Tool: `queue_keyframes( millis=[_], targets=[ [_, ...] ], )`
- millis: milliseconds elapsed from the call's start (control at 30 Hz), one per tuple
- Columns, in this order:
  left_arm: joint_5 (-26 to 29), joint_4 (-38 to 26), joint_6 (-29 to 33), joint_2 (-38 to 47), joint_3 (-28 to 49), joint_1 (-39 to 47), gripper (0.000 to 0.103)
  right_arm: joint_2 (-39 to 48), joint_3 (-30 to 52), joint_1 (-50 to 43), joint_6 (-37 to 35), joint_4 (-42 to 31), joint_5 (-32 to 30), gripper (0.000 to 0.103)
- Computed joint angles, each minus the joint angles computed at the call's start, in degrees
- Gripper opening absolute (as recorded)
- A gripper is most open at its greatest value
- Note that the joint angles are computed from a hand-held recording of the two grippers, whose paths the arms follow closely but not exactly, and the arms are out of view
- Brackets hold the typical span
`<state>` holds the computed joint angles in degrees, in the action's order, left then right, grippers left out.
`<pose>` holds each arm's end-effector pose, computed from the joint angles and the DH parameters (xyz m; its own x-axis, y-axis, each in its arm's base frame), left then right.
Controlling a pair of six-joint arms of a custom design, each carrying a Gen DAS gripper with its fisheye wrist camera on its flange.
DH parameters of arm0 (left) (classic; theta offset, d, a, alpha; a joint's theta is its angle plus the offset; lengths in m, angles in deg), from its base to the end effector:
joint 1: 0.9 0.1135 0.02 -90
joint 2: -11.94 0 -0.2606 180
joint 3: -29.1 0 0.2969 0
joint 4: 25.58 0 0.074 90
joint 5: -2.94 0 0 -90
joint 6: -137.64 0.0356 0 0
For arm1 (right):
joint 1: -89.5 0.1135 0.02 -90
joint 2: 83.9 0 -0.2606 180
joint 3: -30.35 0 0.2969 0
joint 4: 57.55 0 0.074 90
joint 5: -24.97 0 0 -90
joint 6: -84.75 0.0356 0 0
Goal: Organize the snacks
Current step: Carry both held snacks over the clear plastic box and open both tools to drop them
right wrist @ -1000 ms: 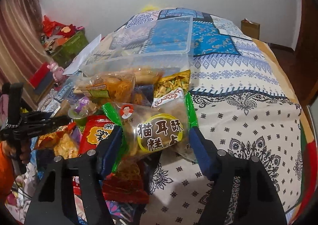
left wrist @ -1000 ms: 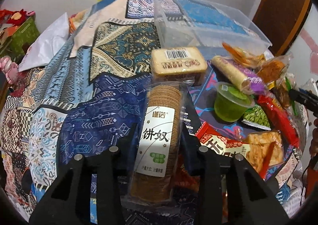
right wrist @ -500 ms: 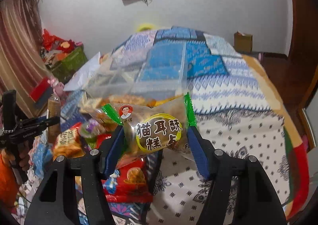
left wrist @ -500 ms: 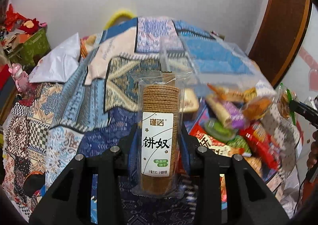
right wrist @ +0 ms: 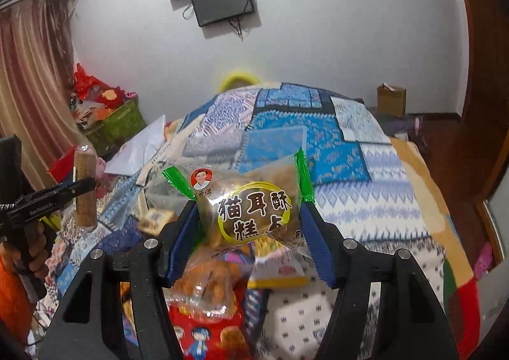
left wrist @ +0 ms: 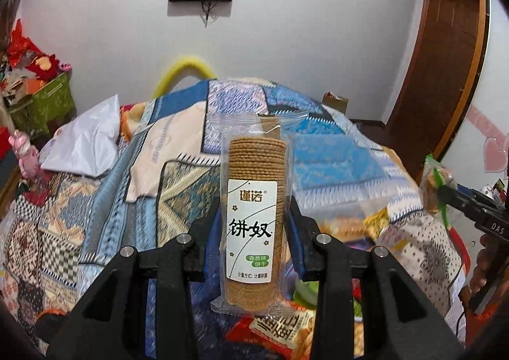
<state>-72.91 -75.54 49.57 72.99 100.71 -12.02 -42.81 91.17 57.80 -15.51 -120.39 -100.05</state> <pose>0.2628 -0.0605 0.3271 -0.6099 0.1532 -0.7775 0.3931 0.9104 -0.1291 0.1625 -0.0763 0.3145 -0.5853 0.1900 -0.7882 -0.0309 0.9662 0.2559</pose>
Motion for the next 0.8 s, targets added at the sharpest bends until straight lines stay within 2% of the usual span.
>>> queue_keyframes(
  millis=[367, 800],
  targets=[
    [-2.0, 5.3, -4.4, 14.5, 9.6, -6.3, 0.037, 9.6, 4.0, 6.2, 4.3, 9.0, 3.9, 0.061],
    [-6.6, 8.9, -4.6, 29.9, 17.4, -10.0, 0.037, 22.7, 7.7, 13.6, 4.7, 13.9, 10.4, 0.061]
  ],
)
